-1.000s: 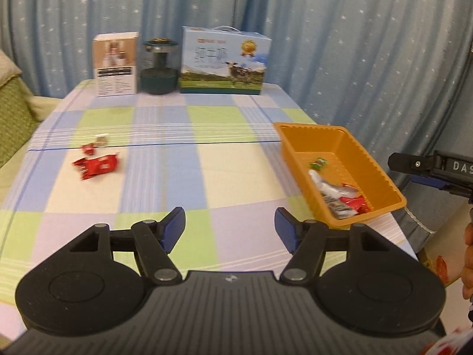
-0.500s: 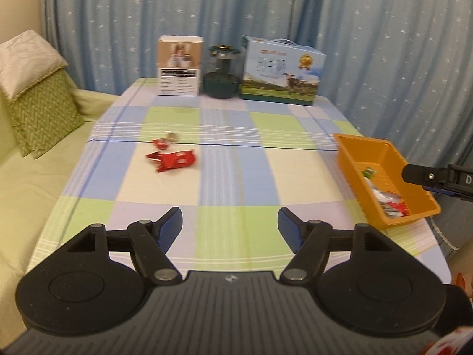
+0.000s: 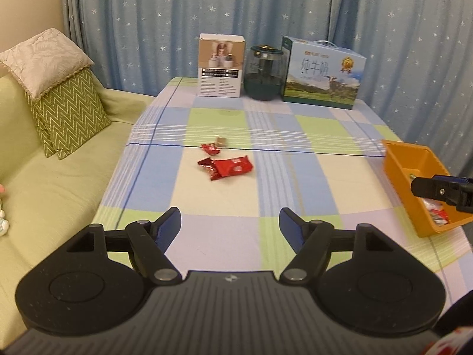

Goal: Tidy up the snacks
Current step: 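Move both tools back toward the remaining red candies on the table, then grasp a dark red candy with the left tool while the right tool grasps a red candy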

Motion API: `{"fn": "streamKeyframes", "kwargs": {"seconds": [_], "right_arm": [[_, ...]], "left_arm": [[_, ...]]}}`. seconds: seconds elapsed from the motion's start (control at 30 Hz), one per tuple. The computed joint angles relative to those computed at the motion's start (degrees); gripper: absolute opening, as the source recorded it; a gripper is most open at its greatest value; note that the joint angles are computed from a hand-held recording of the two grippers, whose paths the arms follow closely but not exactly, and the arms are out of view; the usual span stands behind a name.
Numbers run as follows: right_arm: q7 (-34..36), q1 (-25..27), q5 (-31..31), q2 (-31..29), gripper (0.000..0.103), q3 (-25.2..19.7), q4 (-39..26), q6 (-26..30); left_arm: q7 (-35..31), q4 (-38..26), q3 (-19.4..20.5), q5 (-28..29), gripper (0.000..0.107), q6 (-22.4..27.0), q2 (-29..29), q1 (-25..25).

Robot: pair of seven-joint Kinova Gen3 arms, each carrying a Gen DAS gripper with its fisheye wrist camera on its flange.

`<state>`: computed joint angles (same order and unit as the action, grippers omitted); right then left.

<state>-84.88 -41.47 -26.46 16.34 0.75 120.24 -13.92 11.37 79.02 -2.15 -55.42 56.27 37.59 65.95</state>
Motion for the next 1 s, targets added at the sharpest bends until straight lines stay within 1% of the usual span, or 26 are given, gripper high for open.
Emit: {"fn": "streamKeyframes", "kwargs": {"seconds": [0.1, 0.17, 0.33, 0.47, 0.57, 0.67, 0.77, 0.9, 1.0], "right_arm": [[-1.13, 2.47, 4.00, 3.37, 0.070, -2.79, -2.90, 0.03], [-1.64, 3.07, 6.47, 5.99, 0.070, -3.48, -5.21, -0.40], [-3.25, 5.83, 13.75, 12.91, 0.070, -6.16, -12.89, 1.31], [-2.91, 7.05, 19.75, 18.26, 0.070, -7.68, -18.98, 2.73], [-2.38, 7.44, 22.92, 21.79, 0.070, -8.28, -23.46, 4.44], [-1.43, 9.36, 26.74, 25.38, 0.070, -10.79, -27.98, 5.96], [-0.01, 9.13, 29.11, 28.69, 0.069, -10.85, -33.12, 9.06], [1.56, 10.05, 30.78, 32.71, 0.069, -12.44, -39.30, 12.38], [3.72, 10.86, 32.34, 35.25, 0.069, -13.87, -42.36, 12.55]], "left_arm": [[-1.16, 0.77, -0.12, 0.22, 0.071, -1.11, 0.14, -1.76], [-2.02, 1.16, -0.29, 0.48, 0.071, -2.17, 0.39, -3.06], [-3.42, 2.12, -1.48, 0.84, 0.071, -5.07, 1.48, -5.69], [-3.67, 2.32, -2.90, 1.06, 0.071, -7.05, 2.75, -7.33], [-3.80, 2.58, -3.87, 1.18, 0.071, -9.49, 3.37, -8.62], [-4.34, 2.03, -4.70, 1.97, 0.071, -11.04, 4.29, -9.84], [-4.77, 0.97, -5.60, 3.46, 0.071, -12.14, 5.01, -11.03], [-5.92, -0.48, -6.89, 4.83, 0.071, -12.68, 6.05, -12.21], [-5.55, 0.06, -7.59, 6.40, 0.071, -14.78, 6.15, -13.33]]}}
